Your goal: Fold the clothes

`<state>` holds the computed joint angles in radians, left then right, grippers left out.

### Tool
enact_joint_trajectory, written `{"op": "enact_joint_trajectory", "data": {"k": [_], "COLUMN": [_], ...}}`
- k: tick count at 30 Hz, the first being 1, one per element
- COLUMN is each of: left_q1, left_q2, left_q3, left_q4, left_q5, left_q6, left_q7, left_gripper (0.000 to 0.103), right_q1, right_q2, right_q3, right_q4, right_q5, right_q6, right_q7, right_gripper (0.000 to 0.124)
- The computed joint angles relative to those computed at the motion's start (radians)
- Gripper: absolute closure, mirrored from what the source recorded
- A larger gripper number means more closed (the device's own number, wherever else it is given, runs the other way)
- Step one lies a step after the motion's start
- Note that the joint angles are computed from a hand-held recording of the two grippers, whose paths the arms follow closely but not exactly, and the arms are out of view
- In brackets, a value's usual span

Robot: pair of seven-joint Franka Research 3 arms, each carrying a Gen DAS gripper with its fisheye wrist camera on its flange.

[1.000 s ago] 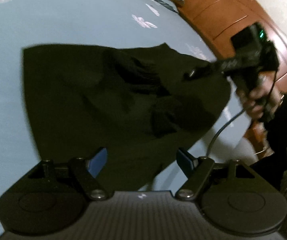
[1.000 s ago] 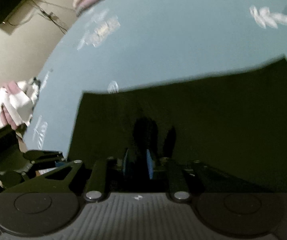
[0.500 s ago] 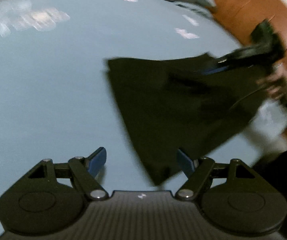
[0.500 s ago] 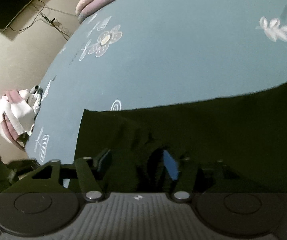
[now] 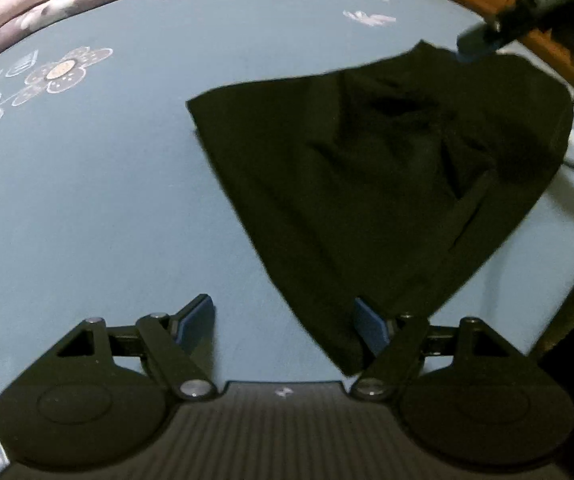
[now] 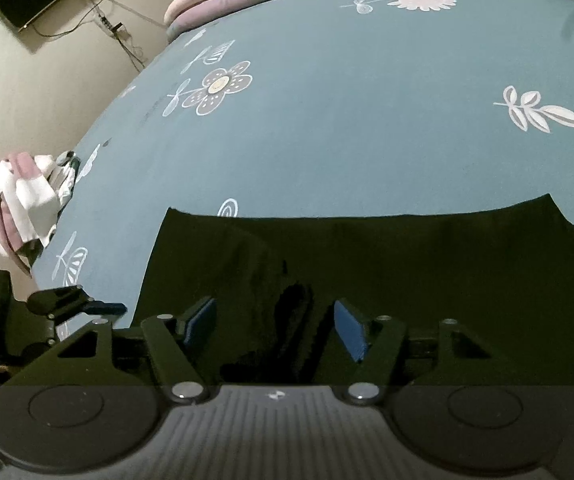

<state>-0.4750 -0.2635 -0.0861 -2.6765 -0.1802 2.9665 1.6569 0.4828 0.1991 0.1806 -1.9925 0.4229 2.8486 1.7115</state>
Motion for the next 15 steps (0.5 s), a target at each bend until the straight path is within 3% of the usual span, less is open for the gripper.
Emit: {"op": "enact_joint_trajectory", "data": {"k": [3,8,12,15], "left_q1": [0.076,0.073,0.284,0.498], "left_q2": [-0.076,-0.112,-0.096,-0.109], "left_q3": [-0.056,-0.117,-0.381,-0.599], "left_q4": [-0.047,-0.084,-0.087,-0.072], "left_q5": [0.082,0.252,0.489,0.622], "left_q6": [0.022,0.051,0.130,0.173], "left_q7": [-0.105,-0.132,-0.293,-0.423], "left_gripper": [0.027,0.025,0.025,0.025], "right_q1": [0.011,0.018,-0.005,-0.071], "right_q2": [0.000,0.021,0.024,0.013], "right_q3": [-0.005,0.001,0.053,0.148], "right_q4": [-0.008,0.011,0.015,0.006], "right_q5": [-0.034,-0.066,0.034,0.311], "right_q6": [0.007,-0.004,0.009,0.002], "right_q7": [-0.012,-0.030,-0.138,-0.369], "right_gripper": [0.053,0.051,0.042,0.040]}}
